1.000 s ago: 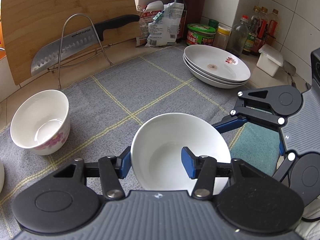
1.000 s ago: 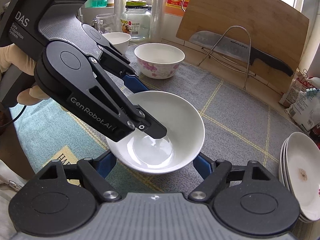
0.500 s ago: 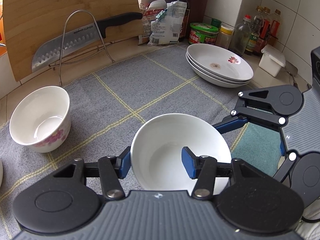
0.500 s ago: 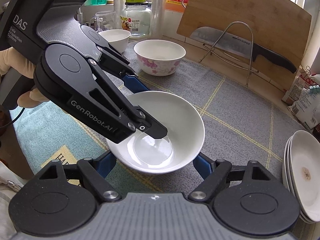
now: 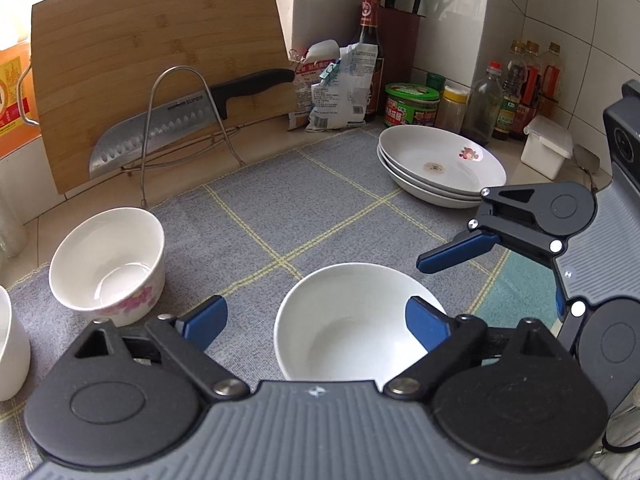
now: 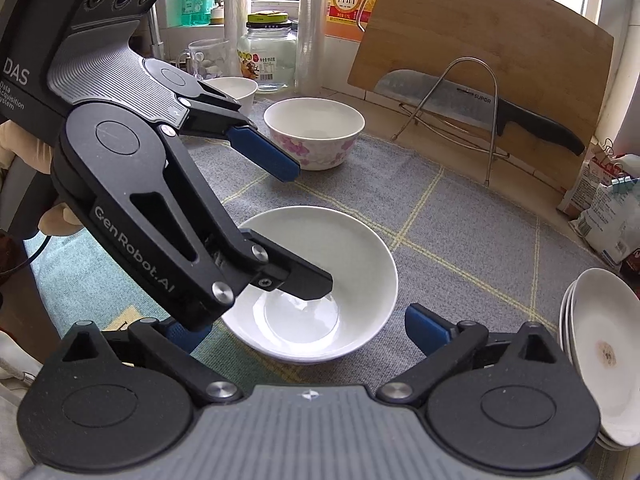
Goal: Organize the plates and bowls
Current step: 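Lower the bowl onto the towel and open the left gripper, then reach the right gripper to the white bowl and close on its rim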
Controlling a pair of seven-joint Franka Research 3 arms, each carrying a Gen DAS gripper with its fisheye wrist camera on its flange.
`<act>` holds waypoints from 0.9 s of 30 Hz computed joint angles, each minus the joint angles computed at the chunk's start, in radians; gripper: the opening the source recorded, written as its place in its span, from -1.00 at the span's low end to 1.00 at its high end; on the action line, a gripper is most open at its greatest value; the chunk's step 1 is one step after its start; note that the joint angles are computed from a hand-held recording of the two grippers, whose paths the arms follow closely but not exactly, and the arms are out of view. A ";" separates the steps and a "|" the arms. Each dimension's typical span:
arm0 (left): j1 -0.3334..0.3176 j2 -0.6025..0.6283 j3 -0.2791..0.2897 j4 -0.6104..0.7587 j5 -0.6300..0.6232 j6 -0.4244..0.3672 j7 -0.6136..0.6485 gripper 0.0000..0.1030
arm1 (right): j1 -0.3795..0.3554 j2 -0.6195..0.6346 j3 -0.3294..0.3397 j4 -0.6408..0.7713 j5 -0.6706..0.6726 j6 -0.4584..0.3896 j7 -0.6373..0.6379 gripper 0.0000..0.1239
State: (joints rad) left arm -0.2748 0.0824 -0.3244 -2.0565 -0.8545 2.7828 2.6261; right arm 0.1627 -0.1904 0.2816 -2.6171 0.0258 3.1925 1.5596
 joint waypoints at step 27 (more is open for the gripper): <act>0.038 -0.024 0.039 -0.084 -0.222 0.276 0.204 0.94 | -0.334 0.085 0.302 0.223 -0.516 -0.149 0.573 0.66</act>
State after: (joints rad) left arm -0.2365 0.0581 -0.2851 -2.1402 -1.0767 3.0585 2.8305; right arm -0.1714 -0.1057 0.5838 -2.3943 -0.4898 3.0433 2.1324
